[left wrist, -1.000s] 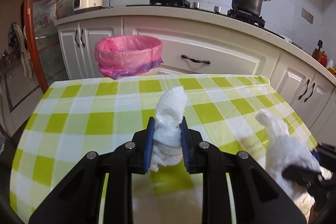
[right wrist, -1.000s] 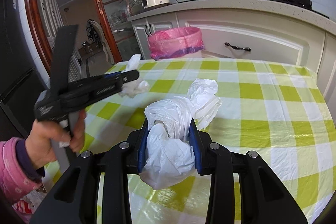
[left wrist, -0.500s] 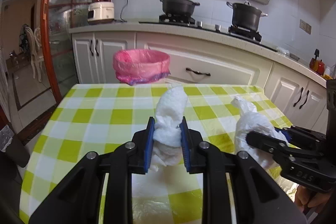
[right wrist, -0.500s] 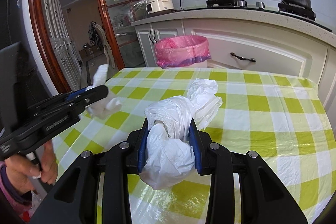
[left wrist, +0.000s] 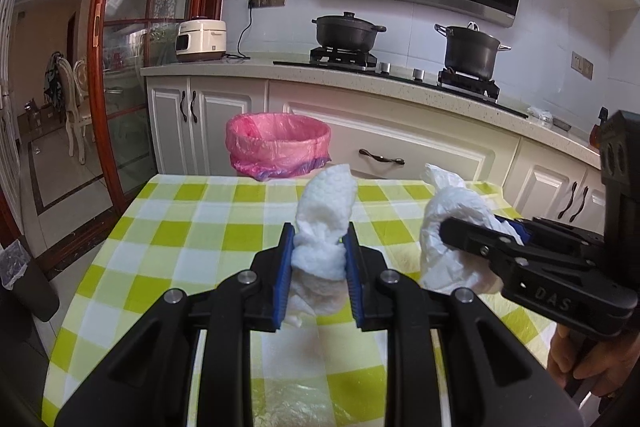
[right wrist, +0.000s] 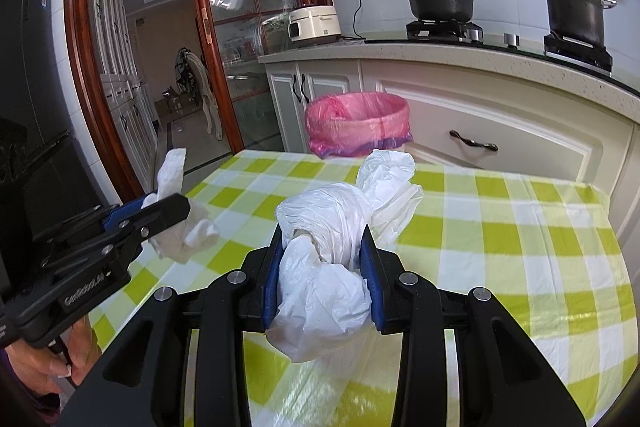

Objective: Collect trash
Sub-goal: 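Lift the tissue and plastic bag and carry both over the pink bin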

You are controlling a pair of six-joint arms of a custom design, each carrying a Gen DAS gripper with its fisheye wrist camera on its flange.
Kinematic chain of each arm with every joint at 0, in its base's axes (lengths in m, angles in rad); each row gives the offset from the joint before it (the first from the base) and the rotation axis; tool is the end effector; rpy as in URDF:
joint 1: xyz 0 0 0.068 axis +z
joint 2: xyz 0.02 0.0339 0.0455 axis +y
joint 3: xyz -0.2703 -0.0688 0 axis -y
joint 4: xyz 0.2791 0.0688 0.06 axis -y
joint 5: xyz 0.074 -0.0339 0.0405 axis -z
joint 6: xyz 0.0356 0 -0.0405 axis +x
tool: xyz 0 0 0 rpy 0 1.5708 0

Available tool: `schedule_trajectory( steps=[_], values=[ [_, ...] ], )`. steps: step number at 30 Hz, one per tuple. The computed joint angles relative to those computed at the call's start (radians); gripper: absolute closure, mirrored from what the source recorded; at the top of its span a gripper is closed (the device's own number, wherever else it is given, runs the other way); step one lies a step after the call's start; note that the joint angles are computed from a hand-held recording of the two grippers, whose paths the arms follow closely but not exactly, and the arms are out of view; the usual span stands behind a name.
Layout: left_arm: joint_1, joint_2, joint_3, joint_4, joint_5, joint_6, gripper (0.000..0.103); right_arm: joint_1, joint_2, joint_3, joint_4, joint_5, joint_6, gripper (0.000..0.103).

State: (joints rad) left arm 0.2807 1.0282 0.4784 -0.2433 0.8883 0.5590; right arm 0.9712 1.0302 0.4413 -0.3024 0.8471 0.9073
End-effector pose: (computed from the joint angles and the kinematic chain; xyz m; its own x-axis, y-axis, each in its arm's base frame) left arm 0.2166 0.0337 0.1816 -0.3956 0.2341 -0.8881 0.6585 0.7464 -0.0967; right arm 0.1392 0.1563 0.1642 -0.4917 0.2052 -0.8463 0.1728 0.9755 0.1361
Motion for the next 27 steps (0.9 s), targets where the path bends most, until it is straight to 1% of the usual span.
schedule_trajectory(
  steps=[3,8,15,21,24,27],
  values=[
    [-0.021,0.019,0.020,0.034,-0.013,-0.035,0.079,-0.058,-0.003,0.009,0.051,-0.030,-0.088,0.069],
    [-0.074,0.064,0.074,0.112,-0.045,-0.124,0.079,-0.149,0.002,0.038,0.120,-0.088,-0.216,0.068],
    [-0.142,0.136,0.155,0.191,-0.089,-0.209,0.079,-0.307,0.037,0.080,0.224,-0.215,-0.393,0.068],
    [-0.196,0.251,0.268,0.227,-0.119,-0.266,0.079,-0.451,0.121,0.138,0.303,-0.346,-0.510,0.068],
    [-0.229,0.317,0.332,0.269,-0.152,-0.297,0.079,-0.518,0.180,0.182,0.339,-0.414,-0.565,0.068],
    [-0.266,0.404,0.420,0.297,-0.179,-0.334,0.079,-0.581,0.247,0.233,0.371,-0.479,-0.616,0.068]
  ],
)
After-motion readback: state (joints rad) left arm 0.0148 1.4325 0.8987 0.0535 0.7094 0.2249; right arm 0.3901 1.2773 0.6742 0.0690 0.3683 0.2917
